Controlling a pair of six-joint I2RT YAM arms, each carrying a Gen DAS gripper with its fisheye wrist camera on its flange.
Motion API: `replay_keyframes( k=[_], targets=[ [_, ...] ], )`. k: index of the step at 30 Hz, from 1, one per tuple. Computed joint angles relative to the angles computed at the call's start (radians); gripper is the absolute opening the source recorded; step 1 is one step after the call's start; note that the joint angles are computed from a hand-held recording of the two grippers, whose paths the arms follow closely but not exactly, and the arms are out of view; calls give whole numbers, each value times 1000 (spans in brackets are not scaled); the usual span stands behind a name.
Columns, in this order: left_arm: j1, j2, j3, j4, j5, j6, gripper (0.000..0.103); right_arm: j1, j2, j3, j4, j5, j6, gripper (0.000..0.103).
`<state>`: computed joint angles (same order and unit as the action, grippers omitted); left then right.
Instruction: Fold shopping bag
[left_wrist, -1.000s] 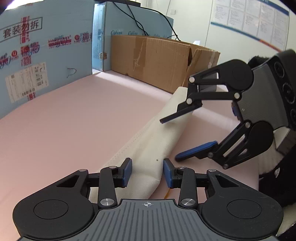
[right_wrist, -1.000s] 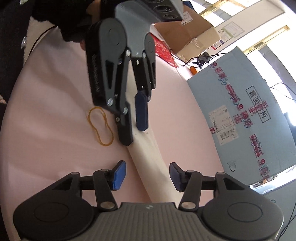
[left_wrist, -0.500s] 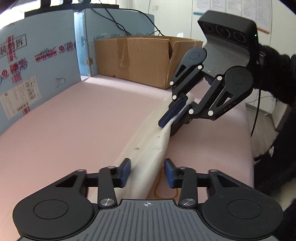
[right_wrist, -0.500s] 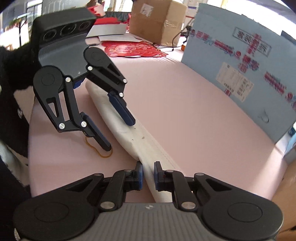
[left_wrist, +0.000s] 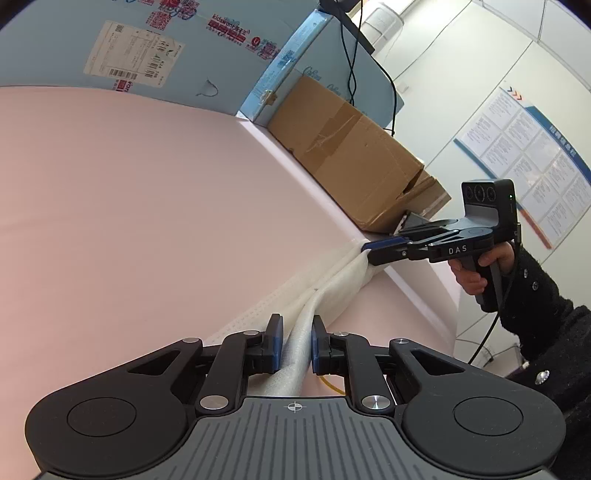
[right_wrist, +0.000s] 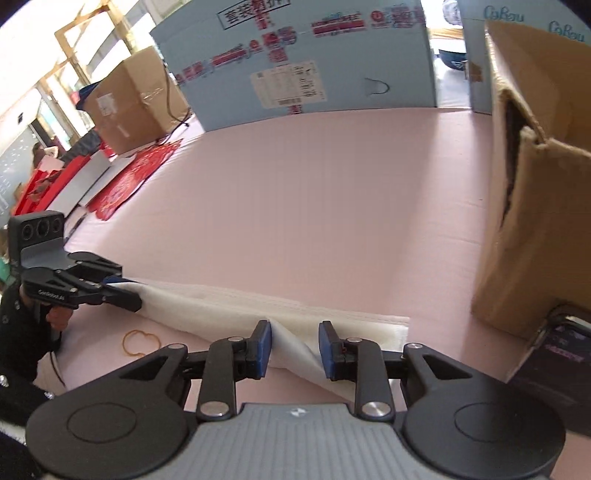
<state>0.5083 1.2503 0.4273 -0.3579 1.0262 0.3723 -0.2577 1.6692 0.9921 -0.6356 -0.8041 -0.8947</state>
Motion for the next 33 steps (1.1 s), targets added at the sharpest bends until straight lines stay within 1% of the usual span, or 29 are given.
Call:
replay_keyframes(
  k=[1,2,5,6,7,8,9,10,11,12,13,15,16,18,19,22,23,24,26,27,28,29,31,33],
  targets=[
    [-6,-4,-3,12,-7,-13,15,17,-44,-50,82,28,42,32],
    [-7,-5,-6,19,-10,-21,15,41,-63,-77,138,46,70,32],
    [-8,13,-15,56,-11,-49,14,21,-140,-156,205,-13,-12,32],
    [-7,17,-15,59,-10,-49,14,-9,-141,-148,153,-68,-94,42],
    [-7,19,-14,59,-11,-48,14,-27,-146,-148,128,-84,-139,63],
    [-4,22,-9,49,-13,-35,14,-40,-153,-155,127,-89,-163,71],
    [0,24,-2,31,-15,-14,14,-47,-150,-159,127,-76,-199,78],
    [-1,29,7,22,-19,-1,14,-45,-145,-148,111,-62,-216,72],
    [-1,38,20,5,-23,18,14,-38,-128,-128,85,-43,-244,69],
    [2,47,35,-24,-26,49,14,-31,-110,-109,61,-23,-272,61],
    [5,56,51,-51,-28,79,14,-24,-93,-90,37,-3,-298,47],
    [7,73,74,-85,-31,108,14,-5,-81,-73,42,34,-301,36],
    [11,83,78,-90,-25,113,14,0,-59,-43,13,44,-291,32],
    [27,106,77,-89,-4,116,14,8,-21,7,-30,52,-258,30],
    [36,115,74,-85,6,115,14,11,15,51,-57,50,-189,29],
    [43,106,55,-66,13,96,14,36,39,72,-18,75,-40,30],
    [39,93,49,-58,6,85,14,55,33,65,17,100,35,30],
    [32,76,43,-53,-5,75,14,67,25,57,39,116,79,30],
    [17,32,27,-37,-32,50,14,118,-37,-6,132,190,175,31],
    [8,10,19,-28,-46,37,14,155,-95,-74,221,248,196,34],
    [0,-12,11,-21,-60,24,14,187,-142,-137,302,304,211,39],
    [-9,-53,-4,-11,-83,7,14,211,-177,-186,368,346,224,41],
    [-30,-163,-43,3,-145,-33,15,257,-245,-285,498,423,233,42],
    [-28,-253,-75,-1,-185,-56,18,309,-308,-410,665,501,224,42]
  ],
)
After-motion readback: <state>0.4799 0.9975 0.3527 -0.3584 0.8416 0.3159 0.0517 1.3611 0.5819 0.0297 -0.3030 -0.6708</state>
